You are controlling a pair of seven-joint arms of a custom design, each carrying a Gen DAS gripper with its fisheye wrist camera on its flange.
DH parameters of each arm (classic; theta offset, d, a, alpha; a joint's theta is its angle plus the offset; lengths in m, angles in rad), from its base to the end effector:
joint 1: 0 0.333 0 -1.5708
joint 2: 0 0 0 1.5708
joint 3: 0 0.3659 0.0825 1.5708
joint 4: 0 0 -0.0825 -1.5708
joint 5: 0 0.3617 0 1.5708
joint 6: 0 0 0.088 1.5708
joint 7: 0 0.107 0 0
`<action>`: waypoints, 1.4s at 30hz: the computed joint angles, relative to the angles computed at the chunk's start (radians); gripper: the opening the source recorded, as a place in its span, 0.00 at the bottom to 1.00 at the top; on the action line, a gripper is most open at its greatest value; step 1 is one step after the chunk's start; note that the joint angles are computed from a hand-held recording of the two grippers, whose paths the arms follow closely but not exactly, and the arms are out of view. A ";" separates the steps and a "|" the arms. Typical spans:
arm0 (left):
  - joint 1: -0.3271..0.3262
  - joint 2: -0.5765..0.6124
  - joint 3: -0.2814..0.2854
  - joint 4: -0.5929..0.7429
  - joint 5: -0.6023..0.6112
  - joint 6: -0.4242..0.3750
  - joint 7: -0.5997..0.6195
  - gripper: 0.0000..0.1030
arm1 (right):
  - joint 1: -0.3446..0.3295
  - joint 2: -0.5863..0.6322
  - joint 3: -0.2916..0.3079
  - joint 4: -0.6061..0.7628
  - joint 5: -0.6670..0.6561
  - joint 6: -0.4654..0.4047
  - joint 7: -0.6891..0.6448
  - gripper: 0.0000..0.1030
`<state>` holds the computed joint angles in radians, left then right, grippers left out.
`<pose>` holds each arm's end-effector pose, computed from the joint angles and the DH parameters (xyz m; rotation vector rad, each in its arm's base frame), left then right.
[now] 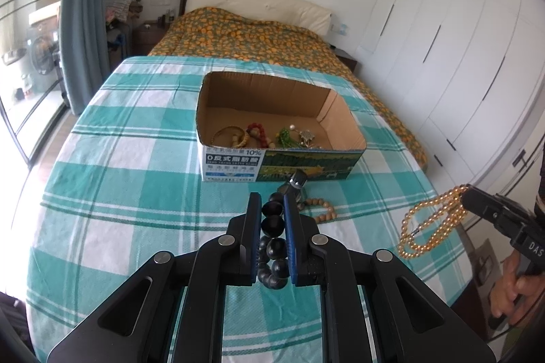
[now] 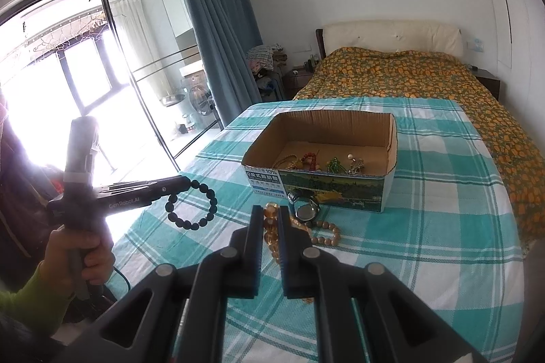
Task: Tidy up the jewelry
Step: 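Carry the black bracelet and pearl necklace over the box and open both tools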
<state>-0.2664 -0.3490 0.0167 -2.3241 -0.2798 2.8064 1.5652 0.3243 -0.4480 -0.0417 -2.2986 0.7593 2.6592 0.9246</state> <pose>0.4445 -0.0984 0.6297 -1.8176 1.8514 -1.0702 0.4123 0.0951 0.6597 -1.8154 1.2183 -0.3231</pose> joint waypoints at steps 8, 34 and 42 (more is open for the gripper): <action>-0.005 0.066 0.014 0.111 -0.074 -0.005 0.047 0.11 | -0.015 0.102 0.000 0.140 -0.040 -0.024 -0.019 0.08; 0.236 0.727 -0.198 0.831 0.162 -0.230 -0.083 0.12 | -0.135 0.860 0.087 0.960 -0.326 -0.208 0.230 0.08; 0.234 0.692 -0.184 0.743 0.303 -0.150 -0.202 0.65 | -0.116 0.832 0.087 0.858 -0.412 -0.053 0.297 0.26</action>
<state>-0.0327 0.3434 -0.1669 -1.5813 0.0228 2.6569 1.3633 0.2082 0.3836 0.0449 -1.4411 0.3474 2.6062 1.2220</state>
